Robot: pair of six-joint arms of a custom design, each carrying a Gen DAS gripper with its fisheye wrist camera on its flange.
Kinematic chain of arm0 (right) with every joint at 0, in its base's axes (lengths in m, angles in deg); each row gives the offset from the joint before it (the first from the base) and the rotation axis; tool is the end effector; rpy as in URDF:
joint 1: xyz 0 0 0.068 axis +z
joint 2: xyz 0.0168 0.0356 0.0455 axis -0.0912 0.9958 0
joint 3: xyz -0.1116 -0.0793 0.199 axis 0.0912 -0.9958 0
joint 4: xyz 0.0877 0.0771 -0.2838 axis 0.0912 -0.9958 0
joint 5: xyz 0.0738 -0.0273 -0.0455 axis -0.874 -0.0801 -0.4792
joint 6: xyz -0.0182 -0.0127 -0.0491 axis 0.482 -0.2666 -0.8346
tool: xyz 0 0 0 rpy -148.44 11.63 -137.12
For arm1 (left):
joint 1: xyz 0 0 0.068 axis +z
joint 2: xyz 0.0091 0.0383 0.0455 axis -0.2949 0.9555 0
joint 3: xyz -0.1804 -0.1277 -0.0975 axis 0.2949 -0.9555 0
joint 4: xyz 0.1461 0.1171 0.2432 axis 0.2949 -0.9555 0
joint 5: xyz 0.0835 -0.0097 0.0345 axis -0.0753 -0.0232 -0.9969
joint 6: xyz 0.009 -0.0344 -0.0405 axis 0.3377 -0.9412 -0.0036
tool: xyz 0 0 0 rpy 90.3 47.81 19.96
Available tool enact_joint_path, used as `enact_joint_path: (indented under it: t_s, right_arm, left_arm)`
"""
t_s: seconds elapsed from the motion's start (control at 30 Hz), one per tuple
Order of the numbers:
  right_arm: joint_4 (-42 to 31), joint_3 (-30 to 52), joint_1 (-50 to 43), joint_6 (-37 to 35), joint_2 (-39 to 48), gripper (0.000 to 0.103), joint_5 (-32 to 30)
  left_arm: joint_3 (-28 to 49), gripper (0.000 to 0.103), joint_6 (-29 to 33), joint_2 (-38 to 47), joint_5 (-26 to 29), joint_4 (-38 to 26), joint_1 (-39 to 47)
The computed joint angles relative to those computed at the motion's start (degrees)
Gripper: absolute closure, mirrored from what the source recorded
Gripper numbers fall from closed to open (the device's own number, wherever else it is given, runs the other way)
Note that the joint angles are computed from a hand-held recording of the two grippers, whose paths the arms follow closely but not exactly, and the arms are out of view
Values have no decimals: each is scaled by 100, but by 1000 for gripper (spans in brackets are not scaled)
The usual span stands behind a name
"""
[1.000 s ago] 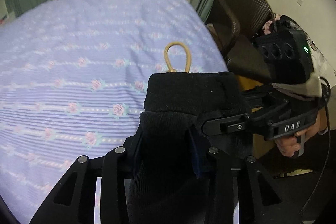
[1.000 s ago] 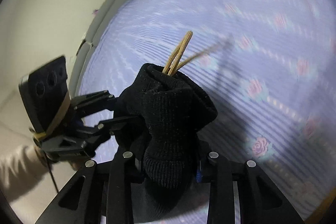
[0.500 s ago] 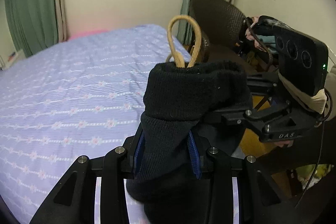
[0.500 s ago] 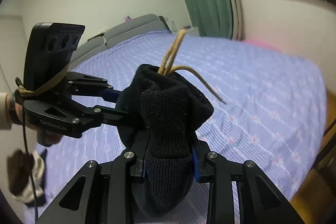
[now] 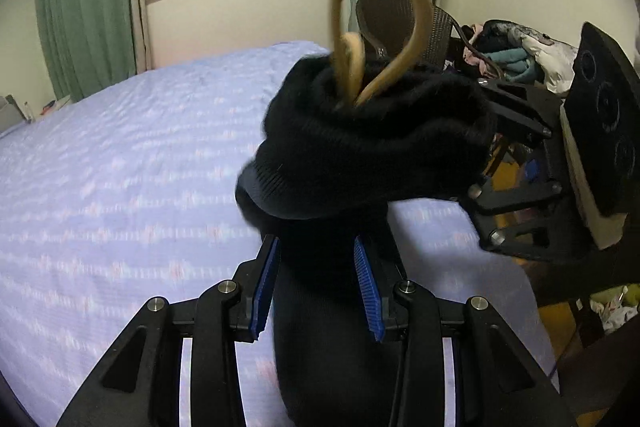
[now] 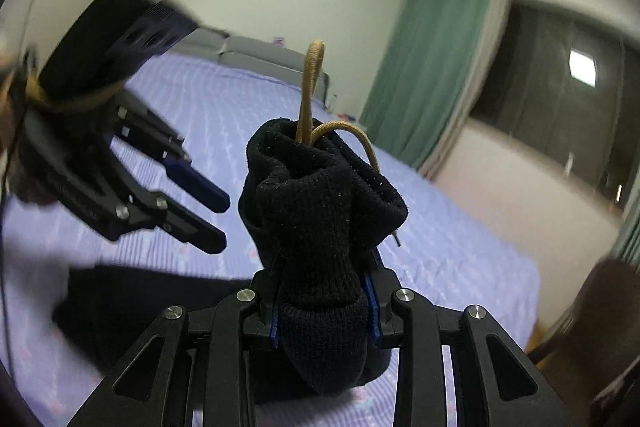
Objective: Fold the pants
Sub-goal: 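Lower the folded waistband onto the sweatpants and open the right tool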
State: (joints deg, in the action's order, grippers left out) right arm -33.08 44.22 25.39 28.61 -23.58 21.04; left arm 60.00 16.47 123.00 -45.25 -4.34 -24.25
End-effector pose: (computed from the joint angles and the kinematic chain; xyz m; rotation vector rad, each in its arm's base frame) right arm 0.2017 0.0934 0.1832 -0.2770 1.9342 -0.4597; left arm 0.3737 -0.0706 0.2026 1.5332 1.9166 -0.6496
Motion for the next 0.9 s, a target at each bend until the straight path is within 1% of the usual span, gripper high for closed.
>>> enact_joint_path:
  t_s: [0.07,0.2,0.23,0.27,0.33,0.37,0.43,0.53,0.67,0.73,0.77,0.8,0.83,0.87,0.9]
  right_arm:
    - [323,-104,666,-146,379,71,580]
    - [945,11,1603,-301,1552,71,1359]
    - [956,76,1798,-261,1776,71,1524]
    - [1121,164,1978,-282,2199,71,1651]
    - [1294,273,2177,-336,2703,71,1754]
    - [1469,384,2319,-443,3144,71,1915]
    - [1811,457,2481,-632,3665,71,2131]
    - [1980,669,2621,-664,4207,70,2249]
    - [1990,933,2895,-655,4732,70,2478]
    - [2113,845,2932,-802,4754,69,2532]
    - [2097,858,2932,-799,4761,67,2505]
    - [1978,847,2978,-720,4695,67,2504]
    - [1892,780,2998,-675,4584,65,2475]
    - [1800,714,3024,-676,4447,64,2440]
    - [1672,659,3054,-651,4303,62,2410]
  left_arm:
    - [-353,65,152,-190,56,-79,247]
    - [-834,65,299,-436,55,-135,764]
    - [-903,65,294,-461,44,-168,898]
    - [-972,65,275,-488,39,-172,996]
    - [-1082,65,213,-443,22,-186,1361]
    - [-1145,65,151,-436,21,-165,1490]
    - [-1238,65,-51,-432,40,-55,1679]
    - [-1542,65,-442,-664,166,87,1955]
    - [-1855,64,-946,-1076,323,193,2140]
    - [-1932,61,-1269,-1321,443,241,2118]
    - [-1935,58,-1373,-1397,506,240,2112]
    - [-1934,57,-1503,-1476,554,246,2055]
    - [-2151,56,-1655,-1716,556,340,1951]
    - [-2174,56,-1802,-1838,572,396,1817]
    - [-2148,56,-1630,-1806,628,310,1901]
